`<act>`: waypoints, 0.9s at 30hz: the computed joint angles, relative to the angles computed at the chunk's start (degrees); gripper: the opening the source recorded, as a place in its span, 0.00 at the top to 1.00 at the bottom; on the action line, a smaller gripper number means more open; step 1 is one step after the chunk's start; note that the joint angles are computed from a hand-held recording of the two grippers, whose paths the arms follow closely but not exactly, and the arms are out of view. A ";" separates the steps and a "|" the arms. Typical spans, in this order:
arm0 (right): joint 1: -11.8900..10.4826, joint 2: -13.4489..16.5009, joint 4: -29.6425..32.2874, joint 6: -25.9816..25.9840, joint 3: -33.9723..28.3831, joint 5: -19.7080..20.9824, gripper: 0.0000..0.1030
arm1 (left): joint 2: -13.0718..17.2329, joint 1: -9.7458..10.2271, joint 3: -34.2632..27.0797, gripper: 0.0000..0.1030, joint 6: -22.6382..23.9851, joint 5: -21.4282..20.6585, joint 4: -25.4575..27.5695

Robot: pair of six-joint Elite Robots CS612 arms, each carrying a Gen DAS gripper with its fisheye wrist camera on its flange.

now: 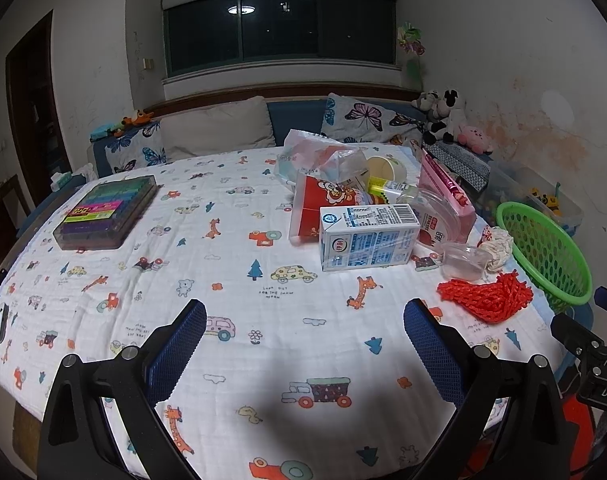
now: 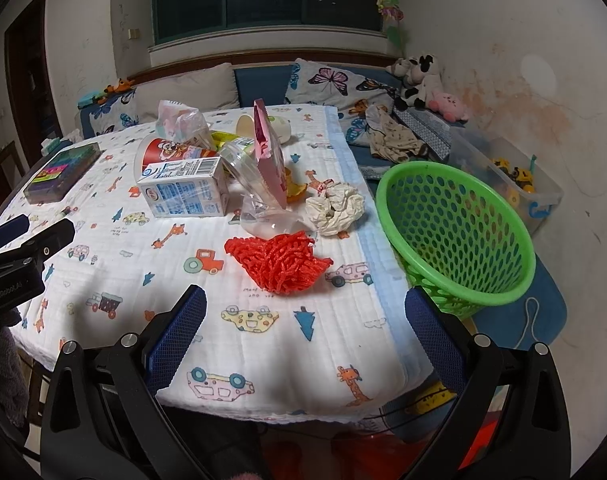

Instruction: Collect trash

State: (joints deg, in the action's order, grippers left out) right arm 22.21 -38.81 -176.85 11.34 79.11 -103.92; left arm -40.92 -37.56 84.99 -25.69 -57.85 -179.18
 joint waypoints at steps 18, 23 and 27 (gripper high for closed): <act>0.02 0.33 0.36 -0.18 -0.59 -0.04 0.04 | 0.01 0.03 0.08 0.07 0.11 0.01 -0.16; -0.03 0.37 0.44 -0.12 -0.62 0.14 0.04 | 0.18 0.19 -0.13 0.07 0.05 -0.22 0.10; -0.05 0.55 0.80 -0.11 -0.89 0.28 0.04 | 0.44 0.34 -0.49 0.07 -0.13 -0.56 0.43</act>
State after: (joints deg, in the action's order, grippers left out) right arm 22.16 -38.26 -176.05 11.23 78.22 -103.64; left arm -40.48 -37.22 84.50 -25.82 -58.41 -178.75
